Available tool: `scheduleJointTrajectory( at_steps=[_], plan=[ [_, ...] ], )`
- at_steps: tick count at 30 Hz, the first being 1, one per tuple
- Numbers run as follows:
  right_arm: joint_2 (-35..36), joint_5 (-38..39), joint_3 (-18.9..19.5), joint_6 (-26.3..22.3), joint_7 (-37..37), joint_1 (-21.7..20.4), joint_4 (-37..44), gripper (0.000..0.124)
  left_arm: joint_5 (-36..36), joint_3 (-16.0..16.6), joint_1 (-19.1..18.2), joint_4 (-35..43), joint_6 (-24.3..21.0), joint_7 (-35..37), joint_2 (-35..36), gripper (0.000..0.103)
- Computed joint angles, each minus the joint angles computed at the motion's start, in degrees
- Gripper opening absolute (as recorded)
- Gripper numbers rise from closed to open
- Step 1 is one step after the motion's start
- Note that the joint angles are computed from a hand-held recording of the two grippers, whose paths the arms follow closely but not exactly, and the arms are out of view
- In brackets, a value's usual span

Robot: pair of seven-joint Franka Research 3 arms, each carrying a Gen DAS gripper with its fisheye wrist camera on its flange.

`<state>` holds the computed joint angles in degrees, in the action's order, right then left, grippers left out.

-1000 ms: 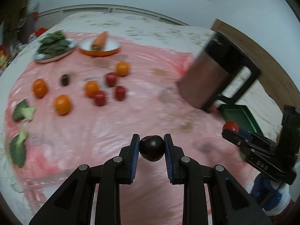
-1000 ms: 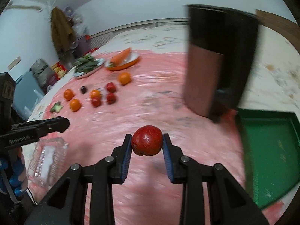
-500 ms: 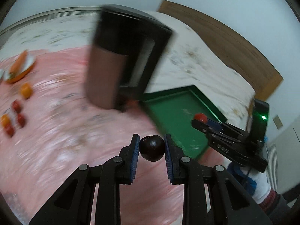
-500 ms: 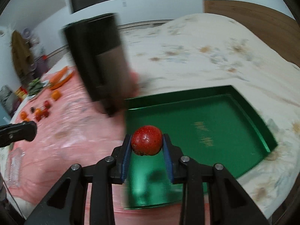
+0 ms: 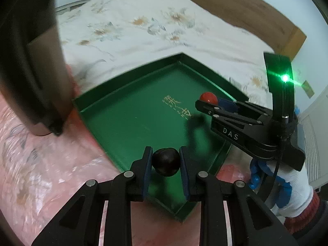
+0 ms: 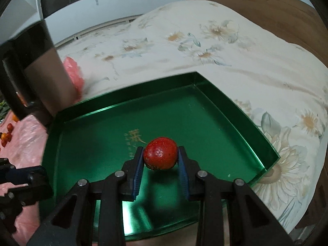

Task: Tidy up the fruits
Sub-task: 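Carry plum and tomato to the green tray and open both tools, then withdraw both tools from the green tray back toward the fruits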

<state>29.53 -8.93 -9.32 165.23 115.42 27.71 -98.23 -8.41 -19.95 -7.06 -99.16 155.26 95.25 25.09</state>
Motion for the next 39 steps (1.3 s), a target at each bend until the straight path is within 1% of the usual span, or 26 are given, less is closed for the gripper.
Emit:
scheduleJointTrajectory(
  at_steps=[2,3,4,6,9,10,11,12,13,14,15,16,17,19,22,26,29,31,32,35,37,39],
  plan=[
    [0.56,0.30,0.12,-0.64,-0.09,-0.25,0.36,0.019,3.24,1.85,-2.19,1.36,-0.40,-1.93,1.22,0.022],
    [0.92,0.56,0.38,-1.09,-0.30,-0.50,0.76,0.019,4.21,2.11,-2.58,1.91,-1.07,-2.27,1.70,0.022],
    [1.32,0.88,0.76,-1.76,-0.67,-0.80,1.25,0.020,4.84,2.20,-2.72,1.99,-1.65,-2.51,1.91,0.022],
    [1.61,0.26,0.10,-2.08,-0.21,-0.13,1.53,0.020,5.33,2.20,-2.54,1.13,-1.90,-3.00,1.51,0.023],
    [1.61,-0.76,-0.70,-2.76,0.83,0.65,1.69,0.021,3.90,1.06,-1.39,1.65,-3.19,-2.33,2.14,0.023],
    [1.53,-1.09,-0.84,-2.97,1.13,0.79,1.65,0.021,3.78,1.08,-1.35,1.97,-3.43,-2.39,2.34,0.025],
    [1.37,-1.52,-1.03,-3.25,1.50,1.00,1.55,0.022,3.80,1.19,-1.43,1.92,-3.20,-2.59,2.27,0.033],
    [1.20,-1.95,-1.19,-3.59,1.92,1.18,1.46,0.022,3.77,1.20,-1.44,1.81,-2.64,-2.70,2.14,0.037],
    [1.13,-2.17,-1.10,-3.82,2.13,1.08,1.47,0.022,4.24,1.58,-1.72,1.00,-1.44,-3.24,1.41,0.044],
    [0.92,-2.39,-1.03,-3.93,2.41,1.02,1.30,0.022,4.75,1.86,-1.95,0.74,-0.88,-3.61,1.10,0.047],
    [0.52,-2.69,-1.07,-3.78,2.83,1.06,0.87,0.025,4.81,1.69,-1.79,0.20,-0.31,-3.50,0.54,0.047],
    [0.18,-3.01,-1.08,-3.55,3.15,1.06,0.50,0.062,4.62,1.42,-1.51,-0.05,-0.23,-3.29,0.21,0.049],
    [-0.31,-3.48,-1.25,-3.02,3.62,1.21,-0.04,0.089,4.69,1.46,-1.53,-0.66,0.11,-3.50,-0.47,0.051],
    [-1.61,-4.95,-1.99,-2.15,4.81,1.94,-1.29,0.090,5.41,1.89,-1.91,-0.58,0.28,-4.08,-0.67,0.053],
    [-3.26,-6.97,-2.50,-2.18,6.33,2.49,-2.49,0.090,4.74,1.29,-1.14,-2.95,1.07,-3.32,-3.01,0.053],
    [-6.21,-9.58,-2.51,-1.57,8.84,2.92,-5.12,0.090,3.01,1.00,-0.07,-7.60,3.88,-1.96,-7.43,0.053],
    [-8.85,-12.23,-2.38,-0.88,11.24,3.38,-7.46,0.090,-1.88,-0.05,1.92,-12.28,6.23,0.76,-11.56,0.053],
    [-10.78,-14.22,-2.07,-0.37,12.95,3.57,-8.99,0.091,-8.97,-1.42,4.04,-15.33,6.82,4.89,-14.43,0.053],
    [-11.73,-15.41,-1.89,-0.09,13.96,3.67,-9.76,0.090,-10.92,-1.05,4.02,-16.69,6.98,5.64,-15.84,0.053],
    [-13.98,-18.22,-0.41,0.09,16.02,3.30,-11.15,0.090,-12.93,1.30,2.79,-21.93,8.10,6.56,-20.99,0.053],
    [-15.70,-20.36,0.60,0.49,17.75,3.15,-12.44,0.091,-13.44,2.89,1.63,-24.68,8.41,6.12,-23.76,0.053],
    [-17.31,-22.23,1.86,0.88,19.24,2.81,-13.61,0.090,-11.96,4.69,0.66,-27.68,8.56,4.22,-26.91,0.053]
  ],
)
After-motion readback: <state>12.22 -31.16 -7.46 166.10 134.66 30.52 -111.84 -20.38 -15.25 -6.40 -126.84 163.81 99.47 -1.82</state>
